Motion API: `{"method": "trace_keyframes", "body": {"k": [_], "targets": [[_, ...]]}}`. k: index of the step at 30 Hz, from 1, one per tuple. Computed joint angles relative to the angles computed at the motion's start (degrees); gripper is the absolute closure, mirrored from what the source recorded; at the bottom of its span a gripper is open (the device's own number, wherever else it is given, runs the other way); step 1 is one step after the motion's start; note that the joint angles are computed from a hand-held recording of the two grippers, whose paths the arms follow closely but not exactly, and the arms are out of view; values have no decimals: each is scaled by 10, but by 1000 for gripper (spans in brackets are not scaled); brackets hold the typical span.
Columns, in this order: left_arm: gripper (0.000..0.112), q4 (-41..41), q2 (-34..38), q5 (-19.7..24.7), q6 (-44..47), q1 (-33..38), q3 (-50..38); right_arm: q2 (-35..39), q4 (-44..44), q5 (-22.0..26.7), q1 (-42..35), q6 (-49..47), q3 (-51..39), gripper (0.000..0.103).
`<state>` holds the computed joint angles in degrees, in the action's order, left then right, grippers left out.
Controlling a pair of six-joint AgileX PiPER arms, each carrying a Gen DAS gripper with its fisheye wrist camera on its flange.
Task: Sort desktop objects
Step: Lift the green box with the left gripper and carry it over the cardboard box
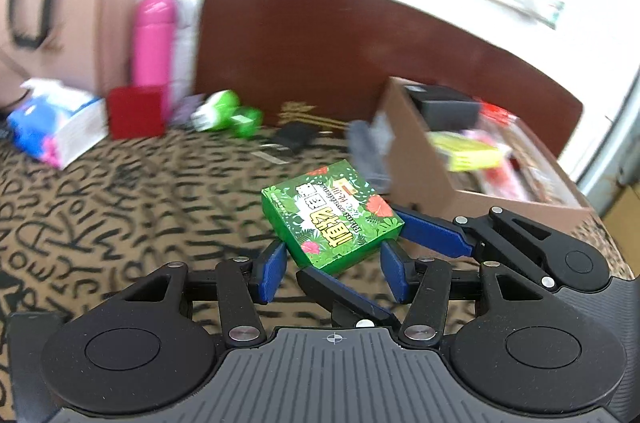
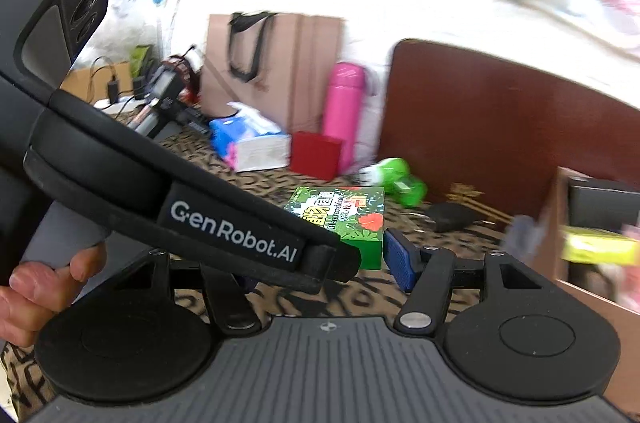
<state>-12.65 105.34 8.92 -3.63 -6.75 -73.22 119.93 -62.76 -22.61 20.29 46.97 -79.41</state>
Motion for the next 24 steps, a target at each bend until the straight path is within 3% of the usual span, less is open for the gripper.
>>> {"method": "trace_keyframes", "body": {"k": [4,9,18,24], "targets": [[58,112,12,7,-95,-51,-29,-46,107,-22,-33,-101,76,36],[58,166,51,36,-126,-107,-104,-81,205,-47,-76,-184,138,36],[58,128,157,114,-52,-153,-309,-78,259,-61,-140,-235,125,36],[58,106,266,200,-6,-162,-524,-53,230,-45,-177,-213,59,36]]}}
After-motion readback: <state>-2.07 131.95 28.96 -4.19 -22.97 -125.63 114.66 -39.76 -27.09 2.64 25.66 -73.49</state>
